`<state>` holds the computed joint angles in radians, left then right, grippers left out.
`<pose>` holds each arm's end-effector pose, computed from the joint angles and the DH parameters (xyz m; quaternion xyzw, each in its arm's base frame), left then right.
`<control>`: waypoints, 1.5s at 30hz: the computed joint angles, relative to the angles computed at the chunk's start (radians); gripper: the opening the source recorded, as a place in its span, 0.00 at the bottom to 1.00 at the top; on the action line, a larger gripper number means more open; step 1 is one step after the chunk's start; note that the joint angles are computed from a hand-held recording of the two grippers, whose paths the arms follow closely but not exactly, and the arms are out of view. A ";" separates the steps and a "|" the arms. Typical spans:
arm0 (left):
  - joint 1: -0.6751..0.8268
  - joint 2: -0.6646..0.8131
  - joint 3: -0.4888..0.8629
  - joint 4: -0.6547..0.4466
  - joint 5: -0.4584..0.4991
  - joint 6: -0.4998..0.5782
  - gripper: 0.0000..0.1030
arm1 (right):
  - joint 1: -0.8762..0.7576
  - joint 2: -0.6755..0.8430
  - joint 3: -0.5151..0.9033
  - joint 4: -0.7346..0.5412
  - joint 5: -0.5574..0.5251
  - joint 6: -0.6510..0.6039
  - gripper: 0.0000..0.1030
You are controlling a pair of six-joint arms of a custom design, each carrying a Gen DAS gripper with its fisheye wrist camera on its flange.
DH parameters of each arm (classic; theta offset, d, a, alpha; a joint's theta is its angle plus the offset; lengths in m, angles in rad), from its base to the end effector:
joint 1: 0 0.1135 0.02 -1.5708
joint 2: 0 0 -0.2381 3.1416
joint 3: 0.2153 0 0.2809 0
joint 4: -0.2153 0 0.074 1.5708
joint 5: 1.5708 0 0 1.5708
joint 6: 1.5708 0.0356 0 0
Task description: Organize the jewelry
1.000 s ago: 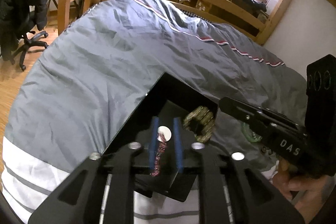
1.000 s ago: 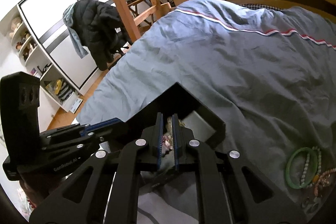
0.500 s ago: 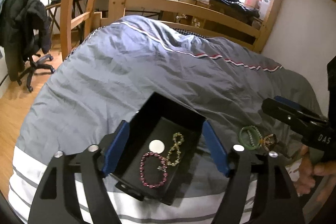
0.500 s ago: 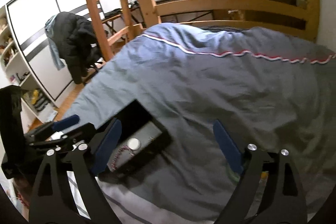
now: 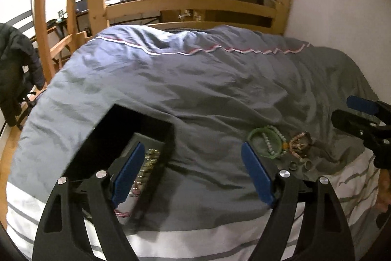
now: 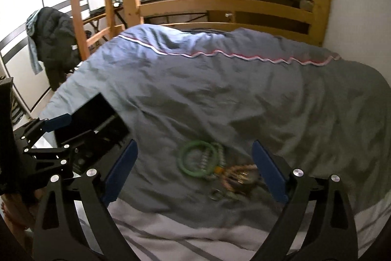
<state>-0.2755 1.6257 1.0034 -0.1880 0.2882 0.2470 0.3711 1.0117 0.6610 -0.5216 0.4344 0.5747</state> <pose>0.3490 -0.1092 0.1617 0.2888 0.8740 -0.1386 0.3654 0.2295 0.0732 0.1960 0.1666 0.9053 -0.0281 0.3897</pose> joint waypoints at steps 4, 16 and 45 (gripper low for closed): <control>-0.061 0.046 0.009 0.017 -0.023 -0.029 0.77 | -0.062 -0.087 -0.083 0.001 -0.017 -0.012 0.91; -0.231 0.343 0.187 0.066 -0.112 -0.042 0.77 | -0.212 -0.031 -0.245 0.173 -0.073 -0.085 0.91; -0.236 0.492 0.408 -0.115 -0.030 -0.059 0.09 | -0.346 0.258 -0.253 0.455 -0.172 -0.065 0.09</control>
<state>-0.5112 2.1174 1.4111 -0.3031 0.2583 0.1882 0.0251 1.2701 0.4079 -0.0662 0.2629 0.5096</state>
